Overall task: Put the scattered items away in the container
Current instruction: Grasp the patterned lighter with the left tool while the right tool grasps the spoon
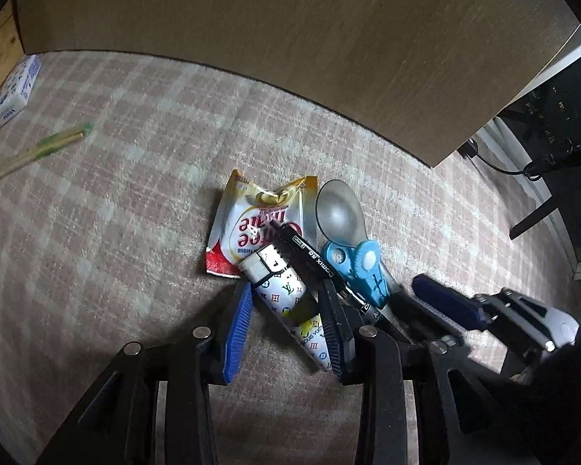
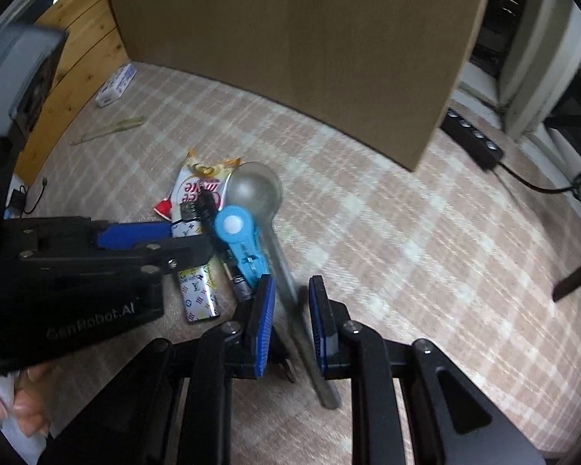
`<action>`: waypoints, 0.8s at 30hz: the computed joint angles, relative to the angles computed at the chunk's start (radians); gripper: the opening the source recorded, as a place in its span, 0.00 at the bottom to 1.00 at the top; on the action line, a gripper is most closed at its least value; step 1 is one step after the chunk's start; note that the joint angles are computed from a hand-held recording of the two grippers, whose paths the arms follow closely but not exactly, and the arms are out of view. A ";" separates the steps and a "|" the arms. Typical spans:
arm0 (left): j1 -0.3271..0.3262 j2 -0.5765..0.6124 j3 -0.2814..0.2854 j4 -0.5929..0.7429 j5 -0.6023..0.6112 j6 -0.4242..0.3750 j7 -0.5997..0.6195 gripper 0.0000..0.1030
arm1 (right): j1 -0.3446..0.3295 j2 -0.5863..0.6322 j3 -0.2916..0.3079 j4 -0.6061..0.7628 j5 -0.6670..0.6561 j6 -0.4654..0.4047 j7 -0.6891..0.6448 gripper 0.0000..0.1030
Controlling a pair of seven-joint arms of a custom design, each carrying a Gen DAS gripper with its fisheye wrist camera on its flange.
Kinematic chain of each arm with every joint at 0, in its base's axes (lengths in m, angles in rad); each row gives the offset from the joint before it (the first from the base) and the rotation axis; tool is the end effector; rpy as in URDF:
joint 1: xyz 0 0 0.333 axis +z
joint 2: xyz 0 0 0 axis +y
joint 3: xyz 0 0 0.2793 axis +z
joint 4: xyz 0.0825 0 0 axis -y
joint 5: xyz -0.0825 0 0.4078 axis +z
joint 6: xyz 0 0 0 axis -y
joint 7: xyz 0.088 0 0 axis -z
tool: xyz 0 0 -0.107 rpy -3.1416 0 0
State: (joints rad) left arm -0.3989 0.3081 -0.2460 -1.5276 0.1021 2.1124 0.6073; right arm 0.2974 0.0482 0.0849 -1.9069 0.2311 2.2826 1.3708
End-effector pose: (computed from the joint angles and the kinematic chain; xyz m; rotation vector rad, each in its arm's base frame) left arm 0.5660 -0.3971 0.4736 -2.4892 1.8349 -0.4462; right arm 0.5760 0.2368 0.4593 -2.3453 1.4569 -0.0743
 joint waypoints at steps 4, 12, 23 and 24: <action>-0.015 0.005 0.003 0.008 0.038 -0.010 0.000 0.30 | 0.005 0.013 0.004 0.007 -0.013 0.025 -0.007 0.18; -0.017 -0.040 -0.003 -0.055 0.069 0.007 0.031 0.30 | -0.001 0.018 -0.002 -0.002 -0.046 0.052 -0.038 0.14; -0.030 -0.098 -0.014 -0.143 0.091 0.062 0.004 0.20 | 0.011 -0.023 -0.001 -0.052 -0.160 0.094 0.057 0.08; -0.024 -0.115 -0.016 -0.166 0.077 0.077 0.002 0.20 | 0.008 -0.035 -0.003 -0.065 -0.149 0.098 0.063 0.08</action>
State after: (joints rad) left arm -0.4231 0.1934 -0.2615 -1.6936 0.1794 2.1891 0.6091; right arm 0.3052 0.0137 0.0817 -1.9719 0.0821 2.3806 1.4342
